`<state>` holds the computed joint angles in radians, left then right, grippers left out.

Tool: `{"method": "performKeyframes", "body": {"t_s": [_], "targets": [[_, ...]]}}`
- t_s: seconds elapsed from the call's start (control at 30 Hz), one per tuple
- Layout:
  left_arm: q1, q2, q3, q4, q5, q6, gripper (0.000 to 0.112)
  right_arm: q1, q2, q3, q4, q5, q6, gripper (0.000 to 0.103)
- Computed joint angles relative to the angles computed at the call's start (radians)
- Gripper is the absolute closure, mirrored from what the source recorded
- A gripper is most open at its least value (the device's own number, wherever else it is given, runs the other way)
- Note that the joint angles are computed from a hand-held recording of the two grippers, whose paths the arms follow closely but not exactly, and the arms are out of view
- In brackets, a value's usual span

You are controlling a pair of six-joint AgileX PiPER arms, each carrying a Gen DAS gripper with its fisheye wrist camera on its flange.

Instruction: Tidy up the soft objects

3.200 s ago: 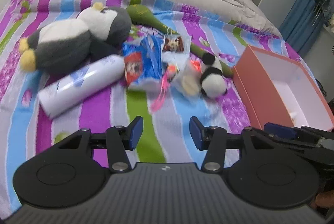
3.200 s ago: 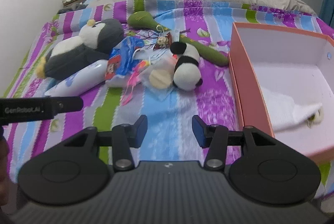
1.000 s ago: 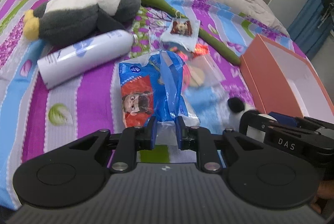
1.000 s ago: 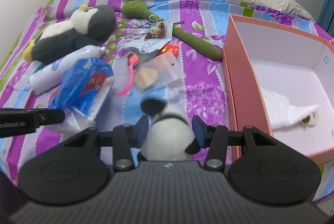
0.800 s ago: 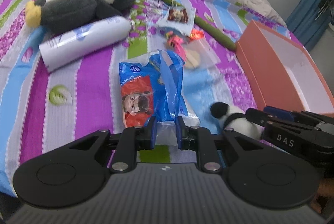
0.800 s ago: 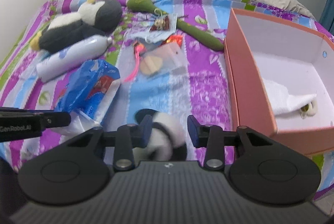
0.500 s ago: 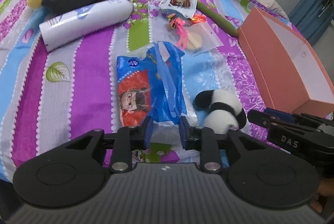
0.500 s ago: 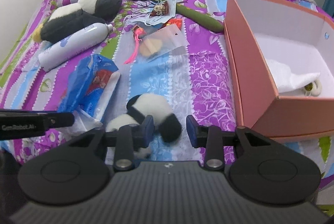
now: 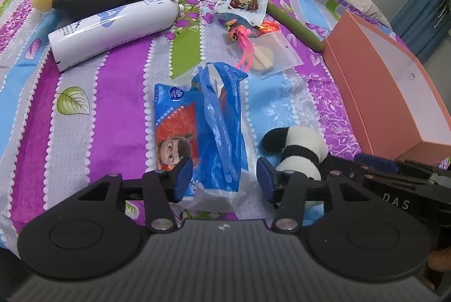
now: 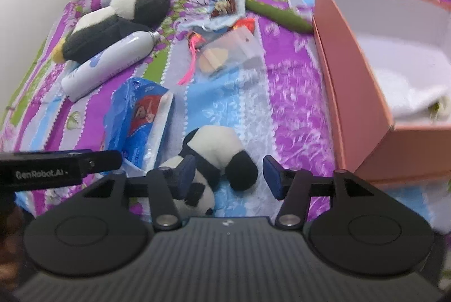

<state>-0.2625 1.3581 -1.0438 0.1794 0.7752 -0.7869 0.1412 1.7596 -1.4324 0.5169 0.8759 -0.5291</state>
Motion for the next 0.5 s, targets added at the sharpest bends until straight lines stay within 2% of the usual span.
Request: {"method": "performKeyframes", "body": {"t_s": [0.07, 0.17, 0.2, 0.3, 0.5], "targets": [[0.003, 0.014, -0.008, 0.004, -0.005, 0.004, 0.056, -0.018, 0.044, -0.049, 0.029, 0.070, 0.058, 0.047], [0.015, 0.038, -0.022, 0.000, -0.005, 0.007, 0.056, -0.029, 0.084, -0.088, 0.069, 0.123, 0.120, 0.047], [0.022, 0.044, -0.025, -0.009, -0.005, 0.011, 0.056, -0.033, 0.100, -0.105, 0.083, 0.142, 0.146, 0.044], [0.050, 0.055, -0.026, -0.044, -0.022, 0.037, 0.056, -0.027, 0.133, -0.147, 0.073, 0.163, 0.227, 0.044], [0.067, 0.082, -0.037, -0.071, -0.036, 0.071, 0.056, -0.034, 0.216, -0.274, 0.034, 0.281, 0.439, 0.042]]}}
